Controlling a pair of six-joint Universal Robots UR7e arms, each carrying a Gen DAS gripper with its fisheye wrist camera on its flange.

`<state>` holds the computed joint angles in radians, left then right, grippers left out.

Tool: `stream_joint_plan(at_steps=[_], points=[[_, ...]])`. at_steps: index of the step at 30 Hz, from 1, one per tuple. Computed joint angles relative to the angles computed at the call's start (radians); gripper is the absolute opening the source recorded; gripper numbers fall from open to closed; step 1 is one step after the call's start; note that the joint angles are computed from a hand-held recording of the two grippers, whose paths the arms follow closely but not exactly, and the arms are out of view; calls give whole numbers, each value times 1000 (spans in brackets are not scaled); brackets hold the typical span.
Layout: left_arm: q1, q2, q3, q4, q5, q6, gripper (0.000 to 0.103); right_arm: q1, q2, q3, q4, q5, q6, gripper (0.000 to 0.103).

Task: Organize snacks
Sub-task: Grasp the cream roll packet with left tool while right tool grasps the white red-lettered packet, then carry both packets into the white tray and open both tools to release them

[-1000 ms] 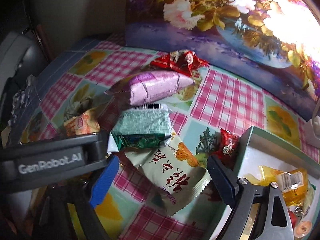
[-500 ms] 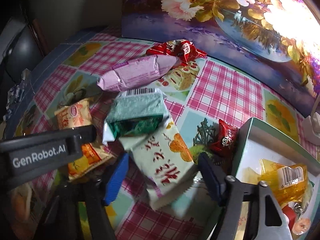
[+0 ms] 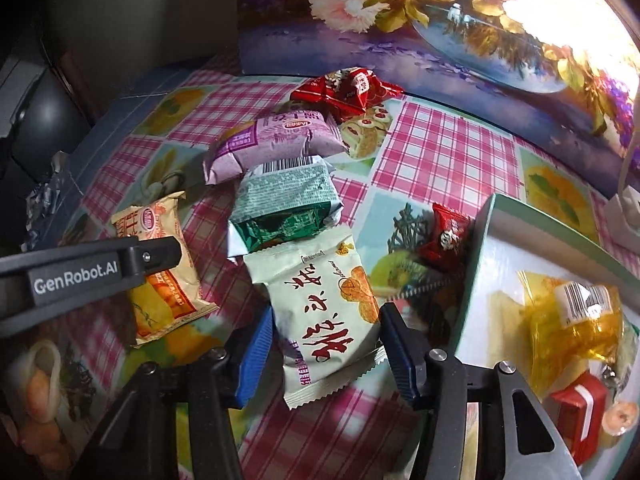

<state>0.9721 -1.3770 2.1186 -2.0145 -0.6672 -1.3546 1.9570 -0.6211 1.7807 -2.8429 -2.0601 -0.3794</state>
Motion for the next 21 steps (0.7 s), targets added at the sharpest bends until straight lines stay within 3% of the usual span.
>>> stream_joint_plan(at_steps=[11,21], points=[[-104,-56,22,138,25,-94,37,20,-97,85,-23,33,49,57],[-189,-44,-15,253,92,-155,37,29,-177,139,-49,31,99,57]])
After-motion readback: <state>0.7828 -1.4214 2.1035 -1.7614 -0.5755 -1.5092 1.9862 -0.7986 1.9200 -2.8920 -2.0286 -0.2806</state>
